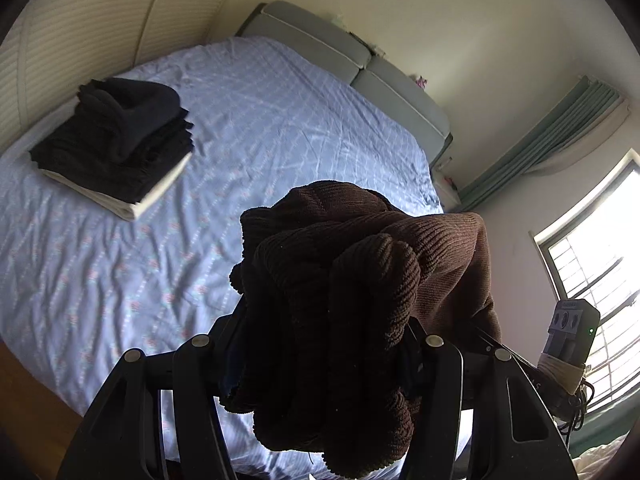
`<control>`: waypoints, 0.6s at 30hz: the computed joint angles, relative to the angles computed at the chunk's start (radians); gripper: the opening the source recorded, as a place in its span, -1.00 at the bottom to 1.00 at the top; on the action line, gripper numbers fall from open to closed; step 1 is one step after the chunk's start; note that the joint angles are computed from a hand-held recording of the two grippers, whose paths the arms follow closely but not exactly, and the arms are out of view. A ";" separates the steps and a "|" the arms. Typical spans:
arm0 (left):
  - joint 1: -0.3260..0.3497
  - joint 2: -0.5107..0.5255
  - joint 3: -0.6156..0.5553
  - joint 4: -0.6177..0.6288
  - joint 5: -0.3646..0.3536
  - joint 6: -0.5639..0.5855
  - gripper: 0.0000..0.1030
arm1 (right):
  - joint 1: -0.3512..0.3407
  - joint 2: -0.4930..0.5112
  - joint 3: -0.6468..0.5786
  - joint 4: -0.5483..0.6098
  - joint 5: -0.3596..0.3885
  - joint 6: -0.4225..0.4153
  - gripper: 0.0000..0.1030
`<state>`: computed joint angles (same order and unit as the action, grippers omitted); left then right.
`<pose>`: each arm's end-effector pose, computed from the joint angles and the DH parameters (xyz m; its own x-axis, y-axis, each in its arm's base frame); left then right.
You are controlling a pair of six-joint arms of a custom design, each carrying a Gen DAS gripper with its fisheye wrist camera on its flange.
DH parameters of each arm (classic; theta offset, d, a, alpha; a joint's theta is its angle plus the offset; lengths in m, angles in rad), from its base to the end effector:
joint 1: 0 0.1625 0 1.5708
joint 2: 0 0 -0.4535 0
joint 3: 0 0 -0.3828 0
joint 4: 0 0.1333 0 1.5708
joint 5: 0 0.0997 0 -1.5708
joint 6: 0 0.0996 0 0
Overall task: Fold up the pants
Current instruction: 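Carry the folded pants with both tools toward the stack of dark clothes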
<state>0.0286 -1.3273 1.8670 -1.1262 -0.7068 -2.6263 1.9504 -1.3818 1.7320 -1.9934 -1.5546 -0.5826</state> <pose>-0.4329 -0.2215 0.2871 -0.8074 -0.5884 -0.0442 -0.1785 0.3150 -0.9321 0.3296 -0.4622 0.3845 -0.5718 -0.8200 0.0263 -0.8193 0.5691 -0.0693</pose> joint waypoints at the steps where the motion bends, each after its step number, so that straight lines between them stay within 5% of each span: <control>1: -0.028 -0.014 0.000 0.052 -0.015 -0.039 0.11 | 0.009 -0.014 0.013 0.000 0.003 -0.002 -0.24; 6: -0.169 -0.133 0.039 0.217 -0.113 -0.134 0.11 | 0.107 -0.044 0.097 -0.065 0.014 0.073 -0.24; 13: -0.359 -0.335 0.058 0.387 -0.301 -0.190 0.11 | 0.282 -0.029 0.234 -0.243 -0.017 0.336 -0.24; 18: -0.494 -0.408 0.050 0.500 -0.428 -0.305 0.11 | 0.375 0.060 0.219 -0.275 -0.024 0.387 -0.25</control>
